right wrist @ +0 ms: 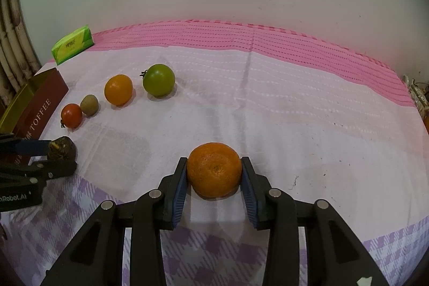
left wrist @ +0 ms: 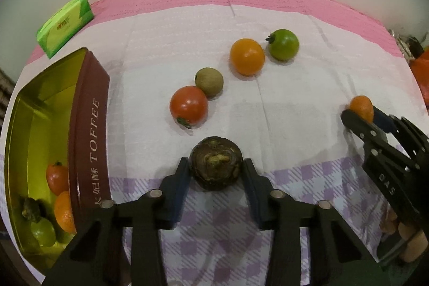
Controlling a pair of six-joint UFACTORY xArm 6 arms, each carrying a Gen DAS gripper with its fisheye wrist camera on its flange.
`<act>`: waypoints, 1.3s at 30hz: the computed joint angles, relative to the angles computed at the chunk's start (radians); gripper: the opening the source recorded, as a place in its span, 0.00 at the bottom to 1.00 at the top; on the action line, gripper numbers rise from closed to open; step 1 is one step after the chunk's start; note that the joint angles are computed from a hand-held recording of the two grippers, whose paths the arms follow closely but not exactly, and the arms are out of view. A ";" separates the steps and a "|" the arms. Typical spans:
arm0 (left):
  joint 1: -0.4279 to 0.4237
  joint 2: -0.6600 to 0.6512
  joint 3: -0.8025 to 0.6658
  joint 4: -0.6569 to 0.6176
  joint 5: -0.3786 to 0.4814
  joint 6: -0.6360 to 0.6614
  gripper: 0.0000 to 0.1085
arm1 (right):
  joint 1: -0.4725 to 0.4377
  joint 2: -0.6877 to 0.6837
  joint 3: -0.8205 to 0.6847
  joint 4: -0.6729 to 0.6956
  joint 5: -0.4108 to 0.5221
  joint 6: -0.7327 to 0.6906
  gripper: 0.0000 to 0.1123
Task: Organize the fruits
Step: 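Grasp the second dark brown fruit with the left tool while the right grasps a mandarin, then lower the dark brown fruit into the tin and open the left tool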
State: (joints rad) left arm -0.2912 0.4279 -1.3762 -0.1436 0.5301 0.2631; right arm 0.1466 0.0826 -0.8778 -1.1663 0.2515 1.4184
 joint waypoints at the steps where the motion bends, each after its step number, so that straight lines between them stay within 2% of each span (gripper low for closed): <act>1: 0.001 -0.003 0.005 0.019 -0.004 -0.013 0.37 | 0.001 0.000 0.000 0.000 0.001 0.000 0.32; 6: 0.018 -0.043 0.036 -0.028 0.018 0.029 0.36 | 0.003 0.001 -0.001 -0.001 0.004 0.002 0.32; 12: 0.065 -0.137 0.097 -0.087 -0.022 0.094 0.36 | 0.006 0.003 -0.003 -0.001 0.010 0.001 0.32; 17: 0.138 -0.174 0.107 -0.041 -0.051 0.068 0.36 | 0.009 0.006 -0.007 0.002 0.015 -0.002 0.32; 20: 0.192 -0.165 0.087 0.009 -0.046 0.023 0.36 | 0.010 0.007 -0.008 0.001 0.020 -0.003 0.32; 28: 0.310 -0.051 -0.025 0.104 0.033 -0.054 0.36 | 0.006 0.009 -0.010 0.001 0.015 -0.008 0.32; 34: 0.339 -0.012 -0.049 0.070 0.066 -0.047 0.36 | 0.009 0.010 -0.011 0.000 0.020 -0.006 0.32; 39: 0.324 -0.012 -0.027 0.131 0.026 -0.064 0.37 | 0.010 0.010 -0.012 -0.001 0.023 -0.007 0.32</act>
